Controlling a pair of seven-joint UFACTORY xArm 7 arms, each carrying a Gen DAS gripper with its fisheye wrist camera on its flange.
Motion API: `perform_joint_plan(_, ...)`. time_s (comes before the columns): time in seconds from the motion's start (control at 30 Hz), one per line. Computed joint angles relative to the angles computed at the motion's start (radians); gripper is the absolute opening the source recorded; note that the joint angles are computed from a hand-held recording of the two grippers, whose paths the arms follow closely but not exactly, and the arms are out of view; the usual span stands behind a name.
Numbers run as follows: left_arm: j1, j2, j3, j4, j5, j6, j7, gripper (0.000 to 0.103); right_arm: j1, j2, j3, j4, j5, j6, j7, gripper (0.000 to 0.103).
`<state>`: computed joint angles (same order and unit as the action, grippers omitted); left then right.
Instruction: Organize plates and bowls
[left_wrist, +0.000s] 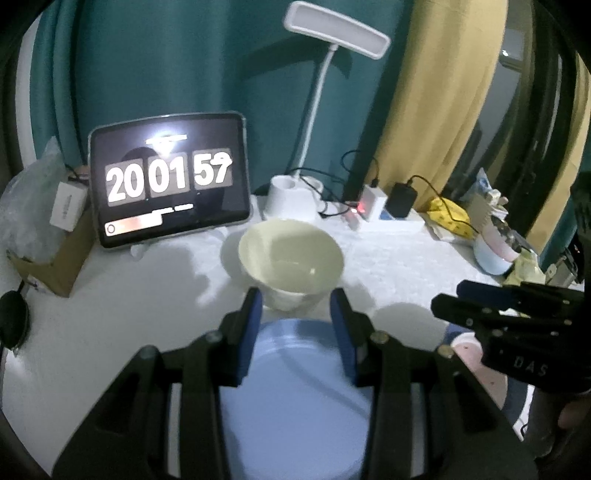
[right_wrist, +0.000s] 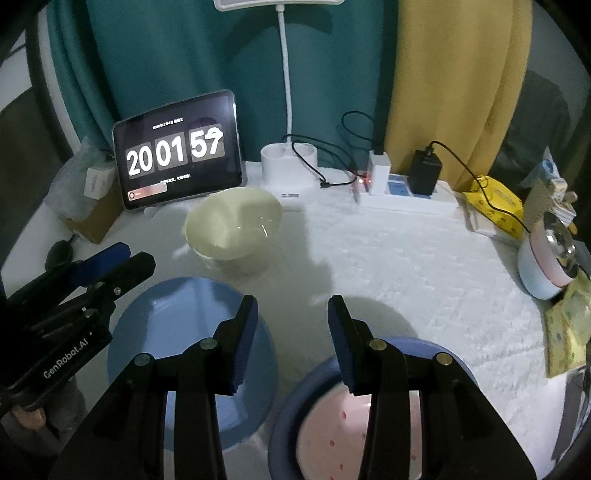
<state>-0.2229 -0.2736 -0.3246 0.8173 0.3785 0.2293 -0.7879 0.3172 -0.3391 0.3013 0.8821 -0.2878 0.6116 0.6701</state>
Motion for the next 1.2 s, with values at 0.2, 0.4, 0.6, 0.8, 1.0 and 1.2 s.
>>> perform_joint_plan(0.2,0.007,0.039,0.031,0.016,-0.01,-0.01,0.028,0.04,0.006,0.083,-0.013,0.051,0.002,-0.033,0.001,0.042)
perform_joint_plan(0.4,-0.018,0.096,0.085,0.039,-0.074,-0.046,0.1,0.04,0.017,0.181,-0.032,0.116,-0.006,-0.054,0.02,0.042)
perform_joint_plan(0.6,-0.042,0.177,0.127,0.103,-0.146,-0.031,0.185,0.04,0.031,0.277,-0.063,0.184,-0.035,-0.067,0.048,0.042)
perform_joint_plan(0.8,-0.067,0.25,0.162,0.162,-0.269,0.004,0.284,0.039,0.055,0.368,-0.094,0.244,-0.04,-0.081,0.105,0.042)
perform_joint_plan(1.0,-0.078,0.321,0.171,0.234,-0.343,0.04,0.367,0.039,0.084,0.45,-0.127,0.322,-0.026,-0.056,0.152,0.042)
perform_joint_plan(1.2,-0.083,0.381,0.177,0.299,-0.375,0.1,0.408,0.039,0.092,0.503,-0.148,0.355,0.03,-0.047,0.165,0.042)
